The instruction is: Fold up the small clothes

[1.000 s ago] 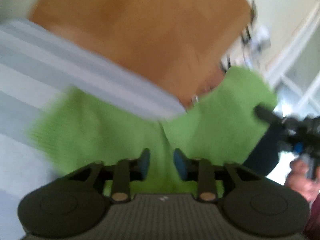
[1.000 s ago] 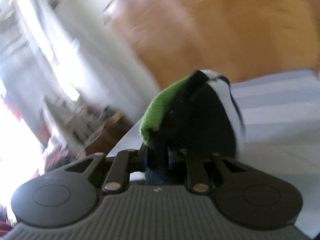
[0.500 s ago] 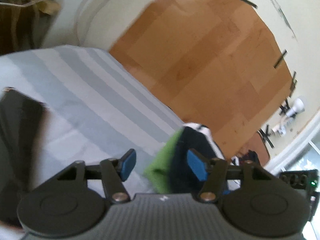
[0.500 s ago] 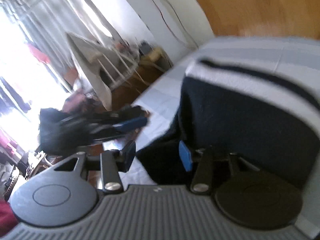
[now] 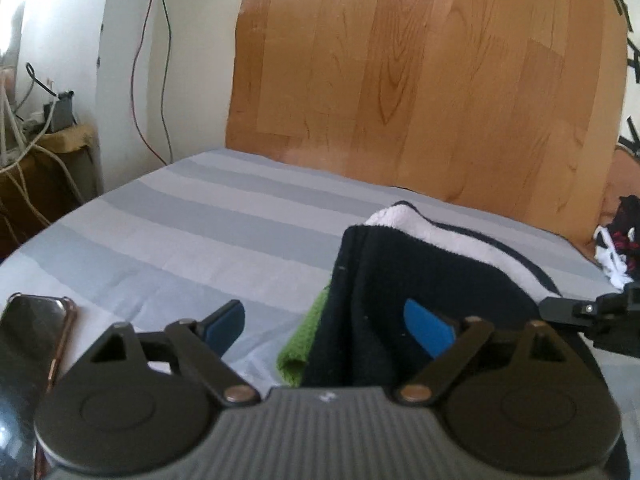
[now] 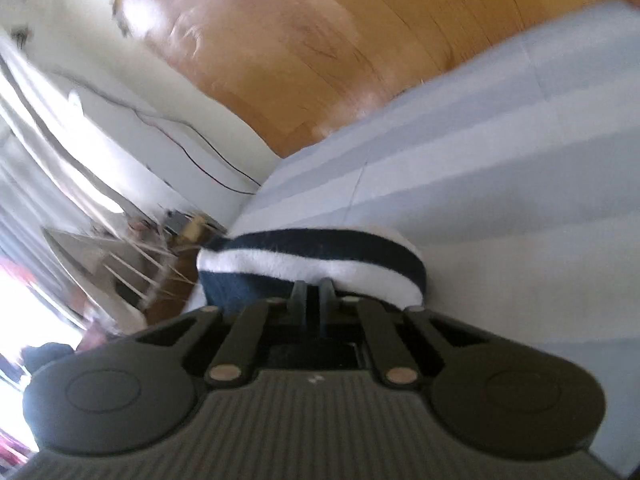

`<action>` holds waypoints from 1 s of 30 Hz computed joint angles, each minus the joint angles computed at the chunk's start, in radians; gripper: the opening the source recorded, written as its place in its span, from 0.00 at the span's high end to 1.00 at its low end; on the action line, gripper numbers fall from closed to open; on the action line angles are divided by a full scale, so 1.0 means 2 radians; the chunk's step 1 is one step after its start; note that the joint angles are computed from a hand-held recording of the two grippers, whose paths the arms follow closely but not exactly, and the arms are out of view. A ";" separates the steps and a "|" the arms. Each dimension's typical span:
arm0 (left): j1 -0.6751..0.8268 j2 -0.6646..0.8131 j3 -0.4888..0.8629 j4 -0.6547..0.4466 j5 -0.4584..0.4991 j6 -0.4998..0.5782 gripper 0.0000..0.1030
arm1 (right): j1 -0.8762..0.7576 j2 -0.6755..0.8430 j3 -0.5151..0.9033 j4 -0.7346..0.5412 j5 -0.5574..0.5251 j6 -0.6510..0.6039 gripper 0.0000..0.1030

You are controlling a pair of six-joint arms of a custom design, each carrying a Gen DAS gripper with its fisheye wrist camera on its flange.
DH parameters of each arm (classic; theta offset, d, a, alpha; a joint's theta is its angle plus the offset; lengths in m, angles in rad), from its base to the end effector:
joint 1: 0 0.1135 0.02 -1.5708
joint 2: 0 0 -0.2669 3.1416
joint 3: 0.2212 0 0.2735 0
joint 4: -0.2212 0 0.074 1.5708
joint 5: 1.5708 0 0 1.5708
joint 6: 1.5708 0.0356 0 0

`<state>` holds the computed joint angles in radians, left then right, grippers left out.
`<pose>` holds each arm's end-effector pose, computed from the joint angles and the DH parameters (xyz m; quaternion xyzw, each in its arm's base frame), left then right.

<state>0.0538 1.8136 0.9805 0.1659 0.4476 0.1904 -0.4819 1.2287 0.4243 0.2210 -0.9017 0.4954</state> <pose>0.3916 0.0057 0.1498 0.1565 0.8686 -0.1463 0.4468 0.2247 -0.0860 0.1614 0.1898 0.7968 0.3866 0.4239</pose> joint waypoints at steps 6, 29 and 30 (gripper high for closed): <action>-0.020 -0.024 -0.038 0.041 -0.057 0.008 0.06 | -0.073 -0.021 -0.061 0.082 -0.111 0.060 0.80; -0.045 -0.029 -0.095 0.142 -0.136 -0.002 0.00 | -0.214 0.085 -0.119 0.310 -0.253 0.143 0.34; -0.044 -0.027 -0.097 0.149 -0.134 -0.003 0.00 | -0.211 0.083 -0.121 0.314 -0.250 0.146 0.33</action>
<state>-0.0345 1.7598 0.7857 0.4646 0.1798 0.1845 -0.9044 1.3951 0.1817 0.8500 -1.4019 0.7868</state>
